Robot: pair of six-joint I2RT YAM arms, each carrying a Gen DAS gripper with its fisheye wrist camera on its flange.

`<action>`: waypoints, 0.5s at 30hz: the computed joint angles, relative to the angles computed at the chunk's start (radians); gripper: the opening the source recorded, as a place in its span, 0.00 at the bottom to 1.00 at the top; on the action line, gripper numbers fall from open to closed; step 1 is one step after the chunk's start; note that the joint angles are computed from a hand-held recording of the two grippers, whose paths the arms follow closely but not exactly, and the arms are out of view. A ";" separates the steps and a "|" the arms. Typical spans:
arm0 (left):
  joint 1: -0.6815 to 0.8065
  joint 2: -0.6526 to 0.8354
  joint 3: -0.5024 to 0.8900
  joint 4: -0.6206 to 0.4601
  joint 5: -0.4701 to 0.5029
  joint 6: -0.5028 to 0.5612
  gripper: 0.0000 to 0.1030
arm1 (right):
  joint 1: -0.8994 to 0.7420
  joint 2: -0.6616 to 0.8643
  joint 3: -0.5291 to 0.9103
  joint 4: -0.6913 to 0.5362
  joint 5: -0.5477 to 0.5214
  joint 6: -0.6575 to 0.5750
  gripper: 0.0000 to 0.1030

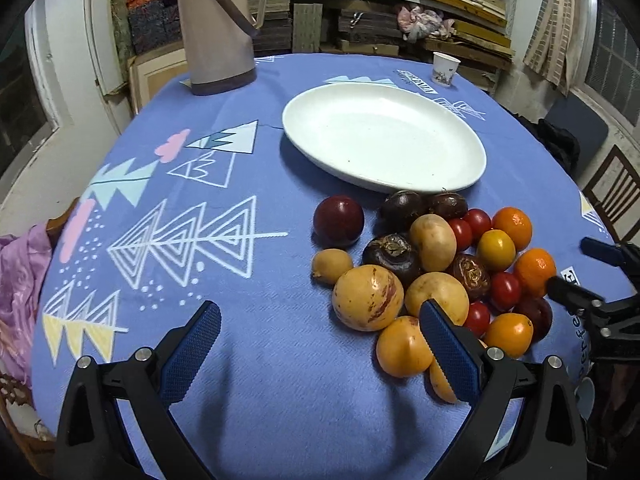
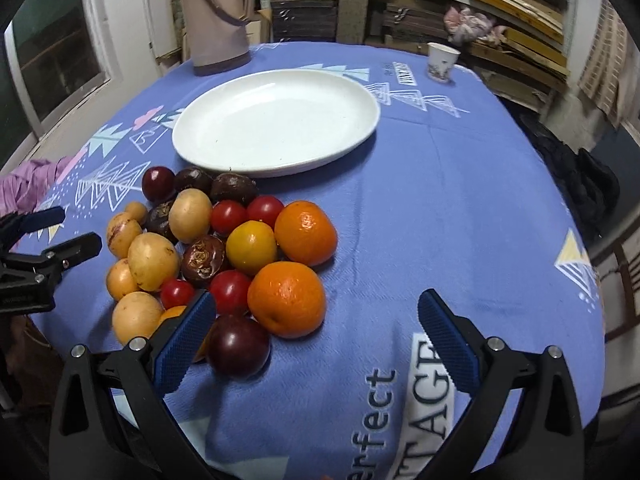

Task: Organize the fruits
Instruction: 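Close the left tool on a mottled passion fruit while the right tool grasps an orange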

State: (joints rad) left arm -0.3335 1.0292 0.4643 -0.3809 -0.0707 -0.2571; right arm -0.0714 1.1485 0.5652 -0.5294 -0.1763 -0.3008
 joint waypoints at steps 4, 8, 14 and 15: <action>0.025 0.044 0.000 0.044 -0.002 0.051 0.97 | -0.002 0.106 0.024 0.021 -0.033 -0.015 0.68; 0.040 0.078 -0.003 0.066 -0.008 0.085 0.97 | -0.020 0.155 0.047 0.012 -0.072 -0.032 0.66; 0.090 0.092 -0.007 0.106 0.035 0.151 0.97 | -0.053 0.210 0.083 -0.012 -0.134 -0.045 0.53; 0.090 0.092 -0.007 0.111 0.034 0.149 0.97 | -0.047 0.210 0.084 -0.008 -0.121 -0.037 0.53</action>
